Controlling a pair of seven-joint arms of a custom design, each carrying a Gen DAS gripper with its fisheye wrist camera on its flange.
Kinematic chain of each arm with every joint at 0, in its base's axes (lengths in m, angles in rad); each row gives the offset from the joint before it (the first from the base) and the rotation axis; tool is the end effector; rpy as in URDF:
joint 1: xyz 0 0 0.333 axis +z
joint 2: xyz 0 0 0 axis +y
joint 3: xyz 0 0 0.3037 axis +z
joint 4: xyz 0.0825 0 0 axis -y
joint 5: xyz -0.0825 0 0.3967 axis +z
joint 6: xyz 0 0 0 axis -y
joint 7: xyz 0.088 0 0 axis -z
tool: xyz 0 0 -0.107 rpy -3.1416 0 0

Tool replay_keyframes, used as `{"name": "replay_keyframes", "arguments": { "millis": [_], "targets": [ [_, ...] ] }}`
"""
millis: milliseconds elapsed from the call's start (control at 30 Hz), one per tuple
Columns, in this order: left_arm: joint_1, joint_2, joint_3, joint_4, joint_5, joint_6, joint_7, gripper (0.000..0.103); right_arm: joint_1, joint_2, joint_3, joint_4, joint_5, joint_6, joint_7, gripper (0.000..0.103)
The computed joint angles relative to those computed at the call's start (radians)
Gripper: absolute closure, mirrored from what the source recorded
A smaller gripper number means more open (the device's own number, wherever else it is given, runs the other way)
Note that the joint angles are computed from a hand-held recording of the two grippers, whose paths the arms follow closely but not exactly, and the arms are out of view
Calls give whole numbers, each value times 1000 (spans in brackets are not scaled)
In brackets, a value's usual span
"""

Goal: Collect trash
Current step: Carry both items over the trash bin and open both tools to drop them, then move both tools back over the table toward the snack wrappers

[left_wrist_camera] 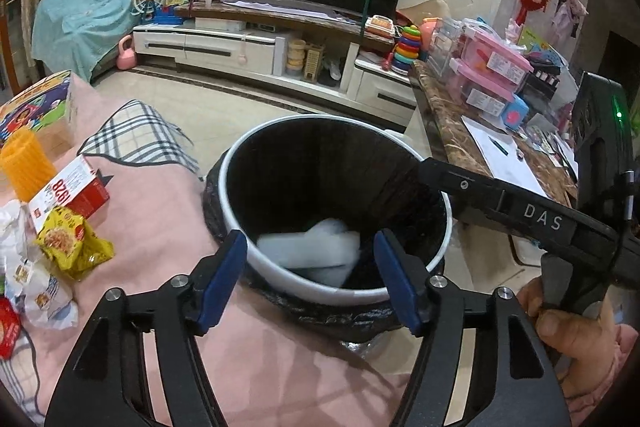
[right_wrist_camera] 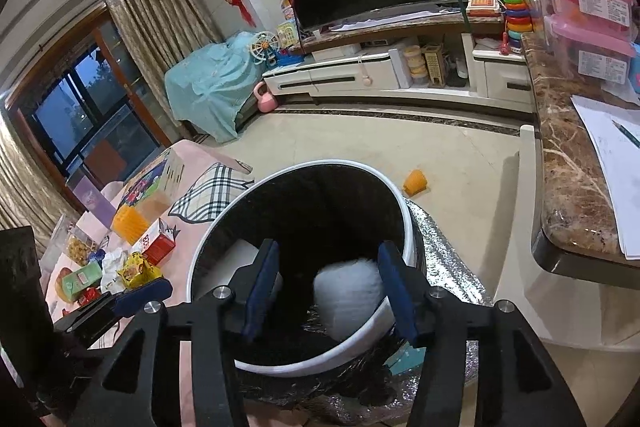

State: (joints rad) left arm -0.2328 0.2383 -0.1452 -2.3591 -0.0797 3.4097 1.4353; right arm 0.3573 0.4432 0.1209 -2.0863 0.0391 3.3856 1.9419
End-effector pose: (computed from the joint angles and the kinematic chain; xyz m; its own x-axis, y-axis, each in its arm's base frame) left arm 0.5296 -0.1992 0.3031 -0.2064 -0.9632 0.1724 -0.7077 0.0253 -0.7061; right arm 0.5715 0.2853 0.2926 0.1674 -0.9245 -0.3425 -0.7278 0.1185 -0.6755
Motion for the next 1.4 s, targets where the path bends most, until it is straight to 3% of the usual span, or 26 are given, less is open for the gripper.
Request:
{"name": "replay_keyframes", "arguments": {
  "millis": [100,267,400,1033,1133,1233,1400],
  "targets": [
    [-12,-13,12,-29,-20,19,1,33,-9,-4,13,-11,0,13,8,40],
    [-38,-49,34,-109,-99,64,26,31,43,-22,-17,-38,27,50,2,25],
    [-15,-77,22,-173,-141,91,17,31,56,-27,-4,-50,29,67,3,17],
    [101,-239,-8,-480,-297,219,-33,30,105,29,93,-11,-54,62,30,15],
    [119,-259,-8,-513,-316,229,-43,30,88,52,129,13,-88,51,33,15],
    [142,-277,0,-554,-303,249,-73,29,123,71,121,37,-87,37,26,15],
    [186,-313,18,-625,-276,276,-114,29,111,121,168,94,-114,-1,20,15]
  ]
}}
